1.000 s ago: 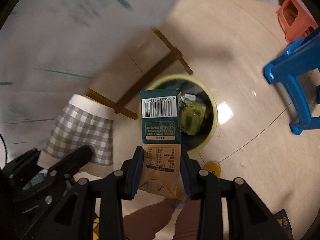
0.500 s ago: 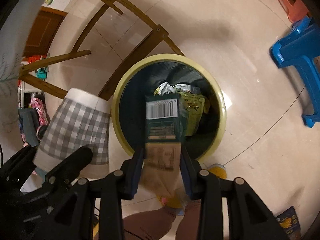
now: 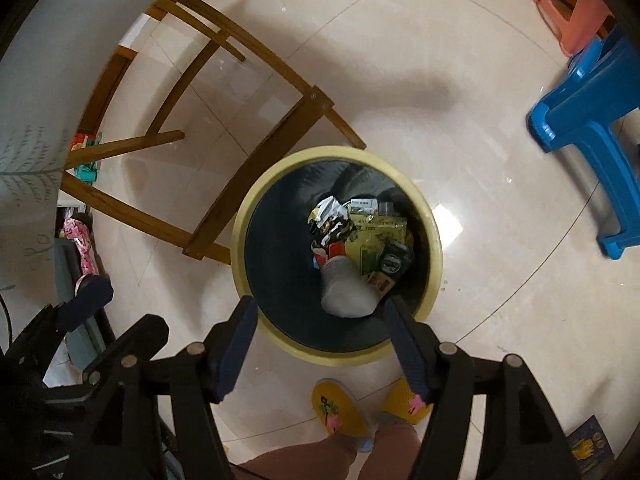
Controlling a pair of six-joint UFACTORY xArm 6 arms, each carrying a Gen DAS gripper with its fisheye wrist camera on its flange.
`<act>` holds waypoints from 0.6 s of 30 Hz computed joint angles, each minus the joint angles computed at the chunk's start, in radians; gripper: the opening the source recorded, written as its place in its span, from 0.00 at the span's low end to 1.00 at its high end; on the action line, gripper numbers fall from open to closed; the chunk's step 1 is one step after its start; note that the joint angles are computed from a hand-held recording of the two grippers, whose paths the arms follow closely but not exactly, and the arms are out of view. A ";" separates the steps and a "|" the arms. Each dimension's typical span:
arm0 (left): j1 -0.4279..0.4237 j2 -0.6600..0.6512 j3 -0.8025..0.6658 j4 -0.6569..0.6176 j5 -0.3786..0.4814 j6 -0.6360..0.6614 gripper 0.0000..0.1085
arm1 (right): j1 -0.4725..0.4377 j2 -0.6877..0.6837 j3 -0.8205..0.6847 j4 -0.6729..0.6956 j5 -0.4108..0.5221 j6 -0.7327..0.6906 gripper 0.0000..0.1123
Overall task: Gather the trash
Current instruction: 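Hold cup and carton over the bin and open both tools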
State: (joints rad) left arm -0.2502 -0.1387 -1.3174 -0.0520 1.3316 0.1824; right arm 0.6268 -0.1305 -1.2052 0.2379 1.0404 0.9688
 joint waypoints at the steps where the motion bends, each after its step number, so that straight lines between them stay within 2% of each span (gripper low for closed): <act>1: -0.002 -0.001 -0.003 0.000 0.003 -0.005 0.77 | 0.001 -0.002 -0.004 -0.006 0.004 0.004 0.59; 9: 0.006 -0.035 -0.077 -0.015 0.116 -0.036 0.77 | 0.021 -0.027 -0.079 -0.055 0.106 0.040 0.59; 15: 0.009 -0.046 -0.187 -0.019 0.255 -0.064 0.78 | 0.041 -0.027 -0.205 -0.079 0.232 0.061 0.59; 18: 0.015 -0.036 -0.298 -0.026 0.354 -0.075 0.78 | 0.049 -0.018 -0.292 -0.081 0.297 0.069 0.59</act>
